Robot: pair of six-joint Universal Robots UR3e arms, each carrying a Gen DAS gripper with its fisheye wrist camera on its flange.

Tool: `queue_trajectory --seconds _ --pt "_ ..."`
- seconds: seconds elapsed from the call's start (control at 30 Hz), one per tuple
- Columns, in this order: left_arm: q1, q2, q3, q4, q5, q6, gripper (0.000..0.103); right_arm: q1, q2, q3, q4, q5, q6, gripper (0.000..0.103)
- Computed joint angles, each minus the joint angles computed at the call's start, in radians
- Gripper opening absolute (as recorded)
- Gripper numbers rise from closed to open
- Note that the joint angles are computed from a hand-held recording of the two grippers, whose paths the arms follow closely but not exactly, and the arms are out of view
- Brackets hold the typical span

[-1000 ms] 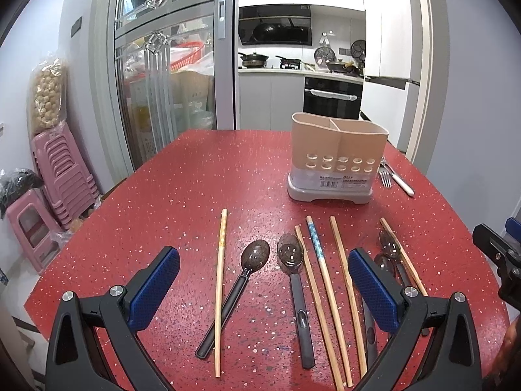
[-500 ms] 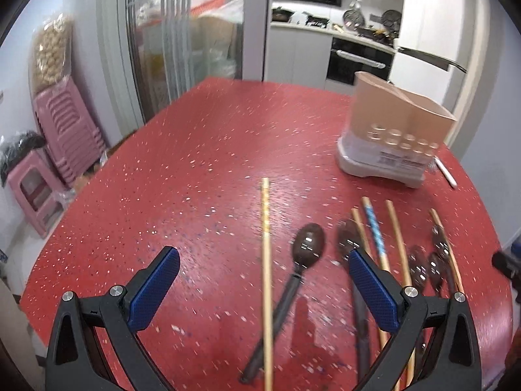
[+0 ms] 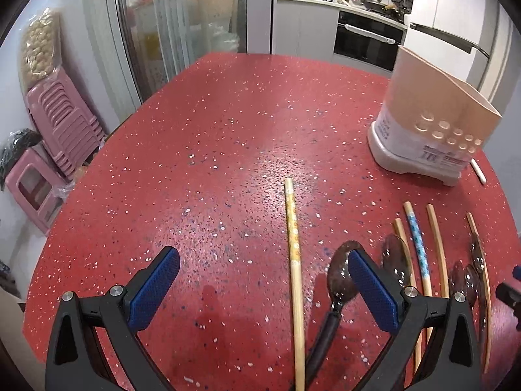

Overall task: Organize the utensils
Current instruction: 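Lower both tools toward the row of chopsticks on the table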

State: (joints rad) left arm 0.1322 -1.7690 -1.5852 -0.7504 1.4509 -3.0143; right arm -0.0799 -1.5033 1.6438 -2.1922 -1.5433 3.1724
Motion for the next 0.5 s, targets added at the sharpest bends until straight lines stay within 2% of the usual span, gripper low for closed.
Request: queue_trajectory --seconds 0.17,0.23,0.5 --pt "0.005 -0.041 0.050 -0.031 0.005 0.011 0.103 0.023 0.052 -0.058 0.043 -0.020 -0.002 0.088" --pt "0.002 -0.069 0.083 -0.043 0.008 0.011 0.103 0.026 0.071 -0.078 0.059 -0.022 -0.002 0.080" --pt "0.002 -0.132 0.154 -0.091 0.020 0.016 0.103 0.001 0.116 -0.148 0.111 0.025 -0.013 0.073"
